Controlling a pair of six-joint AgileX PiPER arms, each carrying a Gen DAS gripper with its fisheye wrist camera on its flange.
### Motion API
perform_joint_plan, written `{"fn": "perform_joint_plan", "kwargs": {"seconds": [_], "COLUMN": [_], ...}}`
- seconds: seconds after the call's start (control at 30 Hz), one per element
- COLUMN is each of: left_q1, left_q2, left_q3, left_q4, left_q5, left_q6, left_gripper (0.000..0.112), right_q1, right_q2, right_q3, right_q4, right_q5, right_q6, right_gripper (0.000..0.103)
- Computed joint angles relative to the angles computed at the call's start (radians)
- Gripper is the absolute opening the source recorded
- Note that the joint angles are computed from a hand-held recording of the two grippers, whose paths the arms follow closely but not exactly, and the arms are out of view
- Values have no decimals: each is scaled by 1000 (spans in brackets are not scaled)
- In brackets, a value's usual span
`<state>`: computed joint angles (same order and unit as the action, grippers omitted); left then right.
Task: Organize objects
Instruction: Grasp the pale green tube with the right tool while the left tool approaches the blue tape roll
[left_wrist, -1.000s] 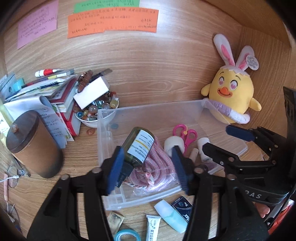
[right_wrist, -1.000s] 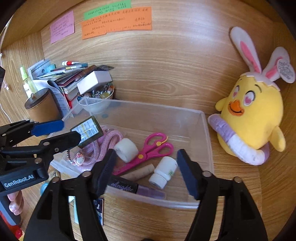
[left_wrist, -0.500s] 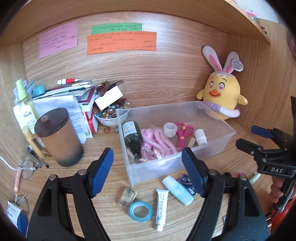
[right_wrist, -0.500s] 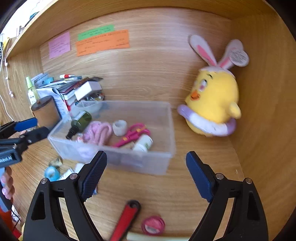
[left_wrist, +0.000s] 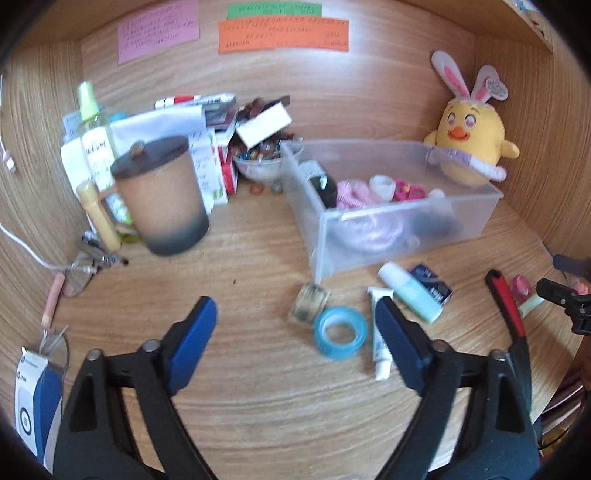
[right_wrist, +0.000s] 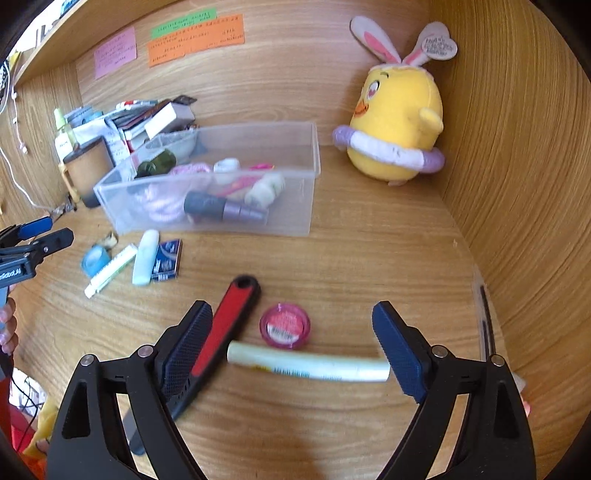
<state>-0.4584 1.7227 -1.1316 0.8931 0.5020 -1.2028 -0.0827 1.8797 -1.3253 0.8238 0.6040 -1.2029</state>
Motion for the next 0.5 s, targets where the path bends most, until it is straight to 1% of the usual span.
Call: {"fn": "perform_joint_plan", "kwargs": {"seconds": [0.07,0.13,0.23,0.3,0.4,0.5], "left_q1": [14,14,7,12,23,36], "left_q2": [-7,-6,9,23,49,77], "left_q3": [27,45,44,31,-2,-44], "left_q4": [-48,-74,-122,-188,-279,-356], "left_q5": [-21,-21,-6,-5,3,13], "left_q6": [34,57,117,192,292,377], "left_gripper": [73,67,59,58,58,58], "right_q1": [-4,-5,9,14,5,-17], "right_q2": [4,13,21,24,26,47], "right_q3": [6,6,14,16,16,-18], "right_q4": [-19,-46,-104,-126,-118,-96], "right_q5": [8,23,-1,-14,-22,15], "right_q6": [17,40,87,105,82,35], "right_gripper": [88,89,89,89,89,89]}}
